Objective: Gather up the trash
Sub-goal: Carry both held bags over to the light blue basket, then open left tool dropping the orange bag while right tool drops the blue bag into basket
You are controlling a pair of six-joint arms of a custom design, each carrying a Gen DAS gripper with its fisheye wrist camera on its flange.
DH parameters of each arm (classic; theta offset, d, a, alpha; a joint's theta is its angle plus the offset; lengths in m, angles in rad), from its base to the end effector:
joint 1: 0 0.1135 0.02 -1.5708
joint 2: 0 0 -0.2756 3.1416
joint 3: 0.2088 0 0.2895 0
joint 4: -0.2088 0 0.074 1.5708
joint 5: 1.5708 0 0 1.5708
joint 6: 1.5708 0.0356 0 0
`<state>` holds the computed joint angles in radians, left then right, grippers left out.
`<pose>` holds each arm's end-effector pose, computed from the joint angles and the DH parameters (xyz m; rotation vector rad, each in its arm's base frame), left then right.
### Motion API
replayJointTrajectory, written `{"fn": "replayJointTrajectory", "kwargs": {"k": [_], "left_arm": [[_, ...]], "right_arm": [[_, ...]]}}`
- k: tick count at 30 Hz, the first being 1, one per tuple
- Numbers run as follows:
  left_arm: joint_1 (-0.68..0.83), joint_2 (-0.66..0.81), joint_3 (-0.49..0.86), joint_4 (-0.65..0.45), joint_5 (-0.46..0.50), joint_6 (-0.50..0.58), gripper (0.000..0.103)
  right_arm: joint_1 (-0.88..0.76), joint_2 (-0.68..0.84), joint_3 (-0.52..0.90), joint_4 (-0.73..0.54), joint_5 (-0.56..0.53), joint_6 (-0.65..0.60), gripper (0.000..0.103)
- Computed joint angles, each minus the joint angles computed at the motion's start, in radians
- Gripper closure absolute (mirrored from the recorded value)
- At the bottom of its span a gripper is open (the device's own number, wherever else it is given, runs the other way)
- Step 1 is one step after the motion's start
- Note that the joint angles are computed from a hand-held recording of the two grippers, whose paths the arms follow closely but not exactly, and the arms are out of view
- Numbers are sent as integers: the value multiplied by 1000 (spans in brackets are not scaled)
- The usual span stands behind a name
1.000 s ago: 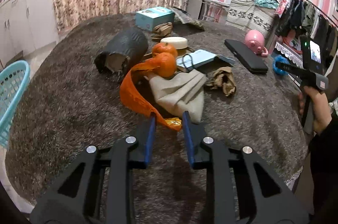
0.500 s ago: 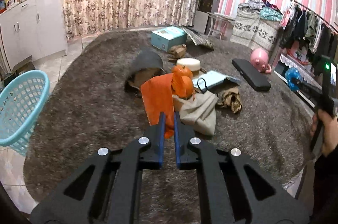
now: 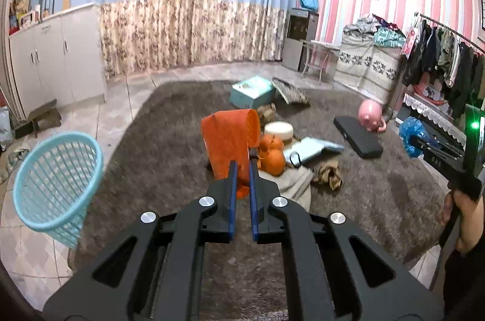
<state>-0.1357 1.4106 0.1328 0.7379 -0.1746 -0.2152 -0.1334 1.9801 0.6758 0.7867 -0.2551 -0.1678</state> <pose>0.2078 -0.0221 0.0757 -0.1874 2.0933 -0.0267 0.3544 -0.0385 0.0553 -0.1895 2.0624 0.0817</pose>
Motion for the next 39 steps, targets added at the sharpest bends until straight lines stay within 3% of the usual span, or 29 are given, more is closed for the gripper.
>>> {"fn": "replayJointTrajectory", "kwargs": {"k": [9,12,15,18,23,29,39], "left_arm": [[216,-404,-62,-284,79,86,97],[378,-518,-75,-376,166,150,97],[533,-521,-75,-386,257,203,97],[689,-443,-66,-339,341,255,97],[897,-191,-10,-195,456,322,97],[1024,115,104,-73,503,371,97],[1133,473,396,-136,527,440,97]], "right_arm": [[261,-141,-75,35,23,57,79],[356,-136,-56,23,45,74,79],[470,-120,-30,19,84,87,79],[583,-88,16,-1,117,111,79],[743,-6,122,-53,151,145,79],[868,117,291,-132,179,157,79],[931,289,516,-228,177,124,79]]}}
